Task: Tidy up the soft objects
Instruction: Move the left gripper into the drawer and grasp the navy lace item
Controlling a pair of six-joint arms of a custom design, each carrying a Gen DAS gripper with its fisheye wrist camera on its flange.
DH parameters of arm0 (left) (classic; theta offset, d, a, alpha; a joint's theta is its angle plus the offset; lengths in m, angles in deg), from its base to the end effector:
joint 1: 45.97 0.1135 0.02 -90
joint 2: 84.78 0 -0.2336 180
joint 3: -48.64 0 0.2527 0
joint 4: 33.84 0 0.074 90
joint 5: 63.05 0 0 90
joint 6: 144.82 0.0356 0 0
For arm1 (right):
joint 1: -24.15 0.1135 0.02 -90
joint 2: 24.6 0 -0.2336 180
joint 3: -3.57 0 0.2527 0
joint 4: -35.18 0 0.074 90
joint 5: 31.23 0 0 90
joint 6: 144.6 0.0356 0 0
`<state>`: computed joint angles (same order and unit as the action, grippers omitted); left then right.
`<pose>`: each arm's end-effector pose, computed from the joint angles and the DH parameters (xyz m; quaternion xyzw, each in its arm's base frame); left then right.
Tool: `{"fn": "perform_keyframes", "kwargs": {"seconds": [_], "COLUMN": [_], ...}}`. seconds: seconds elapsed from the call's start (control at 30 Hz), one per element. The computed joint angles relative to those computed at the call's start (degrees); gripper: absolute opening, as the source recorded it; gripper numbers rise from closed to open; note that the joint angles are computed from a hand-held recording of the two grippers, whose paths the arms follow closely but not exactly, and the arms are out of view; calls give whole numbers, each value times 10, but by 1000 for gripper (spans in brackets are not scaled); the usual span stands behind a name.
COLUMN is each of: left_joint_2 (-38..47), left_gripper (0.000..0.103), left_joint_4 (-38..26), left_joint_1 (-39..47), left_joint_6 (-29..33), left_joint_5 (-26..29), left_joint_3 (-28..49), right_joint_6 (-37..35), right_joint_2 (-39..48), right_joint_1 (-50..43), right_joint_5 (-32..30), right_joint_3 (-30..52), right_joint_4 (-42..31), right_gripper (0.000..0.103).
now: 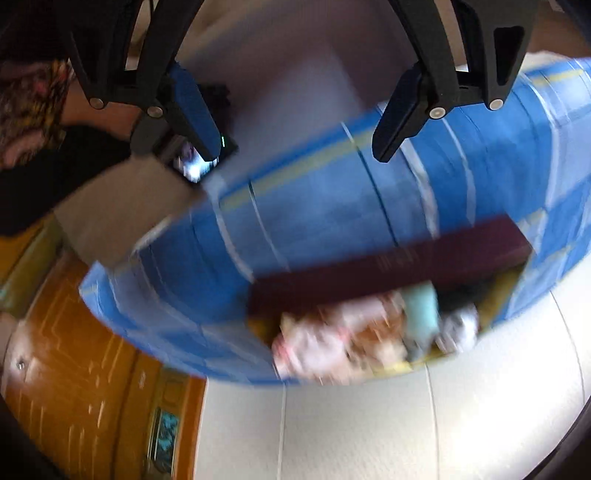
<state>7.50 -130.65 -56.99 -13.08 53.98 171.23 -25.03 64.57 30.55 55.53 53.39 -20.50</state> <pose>0.2812 -0.0712 0.3775 0.4656 0.8317 -0.1682 0.2515 0.2009 0.0246 0.0777 -0.2018 -0.9780 -0.0133 0.0504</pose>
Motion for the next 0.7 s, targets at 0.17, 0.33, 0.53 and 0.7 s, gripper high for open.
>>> {"fn": "perform_keyframes", "kwargs": {"seconds": [0.17, 0.33, 0.53, 0.7], "left_joint_2": [-53, -54, -25, -35], "left_gripper": [85, 85, 85, 85], "left_joint_4": [57, 108, 163, 263], "left_joint_1": [-17, -34, -54, -111], "left_joint_6": [-1, -13, -56, -60], "left_joint_5": [-56, -137, -206, -266], "left_joint_3": [-156, -251, -298, -362], "right_joint_6": [20, 42, 50, 70], "right_joint_2": [-16, -57, -133, -165], "right_joint_1": [2, -1, -5, 4], "right_joint_5": [-21, -41, -46, -34], "right_joint_3": [-13, -28, -33, -30], "right_joint_4": [-8, -27, -79, -114], "right_gripper": [46, 46, 46, 46]}}
